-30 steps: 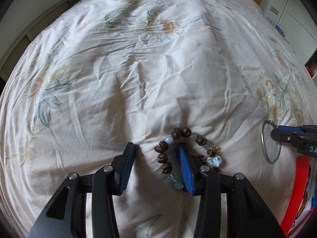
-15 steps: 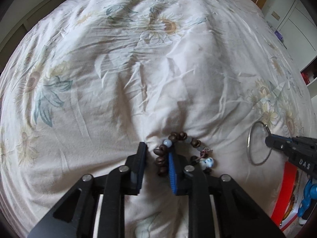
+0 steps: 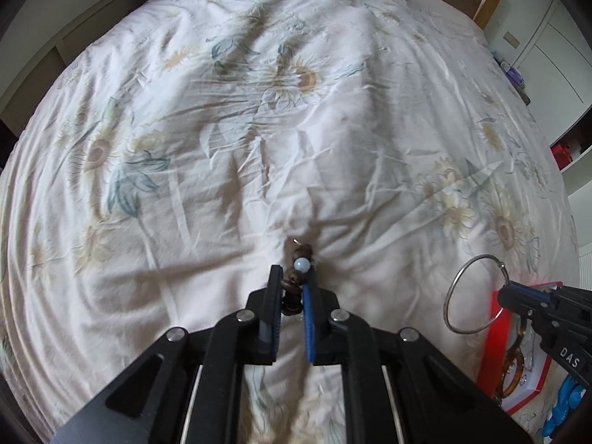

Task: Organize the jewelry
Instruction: 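Carry the beaded bracelet in the left tool while the right tool carries the hoop to the box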

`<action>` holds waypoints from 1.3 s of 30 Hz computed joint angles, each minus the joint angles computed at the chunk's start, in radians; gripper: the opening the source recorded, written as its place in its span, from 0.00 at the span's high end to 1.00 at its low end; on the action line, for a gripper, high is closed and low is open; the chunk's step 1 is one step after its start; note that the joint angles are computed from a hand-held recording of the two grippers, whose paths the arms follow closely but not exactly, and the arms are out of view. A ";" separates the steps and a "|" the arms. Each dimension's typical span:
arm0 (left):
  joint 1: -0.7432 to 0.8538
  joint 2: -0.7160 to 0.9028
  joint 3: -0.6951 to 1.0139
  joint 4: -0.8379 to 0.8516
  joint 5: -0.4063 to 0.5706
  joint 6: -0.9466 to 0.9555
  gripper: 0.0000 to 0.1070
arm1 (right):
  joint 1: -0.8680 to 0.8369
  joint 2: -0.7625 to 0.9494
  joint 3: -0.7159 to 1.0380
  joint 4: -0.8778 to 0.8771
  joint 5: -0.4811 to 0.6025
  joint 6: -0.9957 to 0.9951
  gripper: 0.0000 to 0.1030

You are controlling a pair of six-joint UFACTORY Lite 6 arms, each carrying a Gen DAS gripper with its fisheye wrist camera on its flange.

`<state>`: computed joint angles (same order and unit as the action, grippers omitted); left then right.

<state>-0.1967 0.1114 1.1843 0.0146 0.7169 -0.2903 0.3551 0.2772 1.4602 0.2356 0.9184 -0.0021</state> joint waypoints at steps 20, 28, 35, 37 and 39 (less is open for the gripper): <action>-0.367 -0.112 0.285 0.116 0.306 -0.203 0.92 | -0.355 -0.440 -0.073 0.079 0.253 -0.123 0.94; -0.574 0.070 0.558 0.142 0.381 -0.244 0.92 | -0.691 -0.542 -0.095 0.143 0.353 -0.305 0.94; -0.718 0.319 0.909 0.145 0.487 -0.225 0.92 | -0.966 -0.580 -0.140 0.202 0.419 -0.473 0.94; -0.744 0.388 1.008 0.143 0.518 -0.216 0.92 | -1.025 -0.585 -0.162 0.213 0.425 -0.508 0.94; -0.766 0.452 1.100 0.140 0.550 -0.207 0.92 | -1.070 -0.591 -0.187 0.221 0.427 -0.539 0.94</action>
<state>-0.9628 0.5635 2.2844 0.1548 1.2667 -0.4971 -0.7146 -0.3136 1.2732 0.4564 1.3455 -0.5411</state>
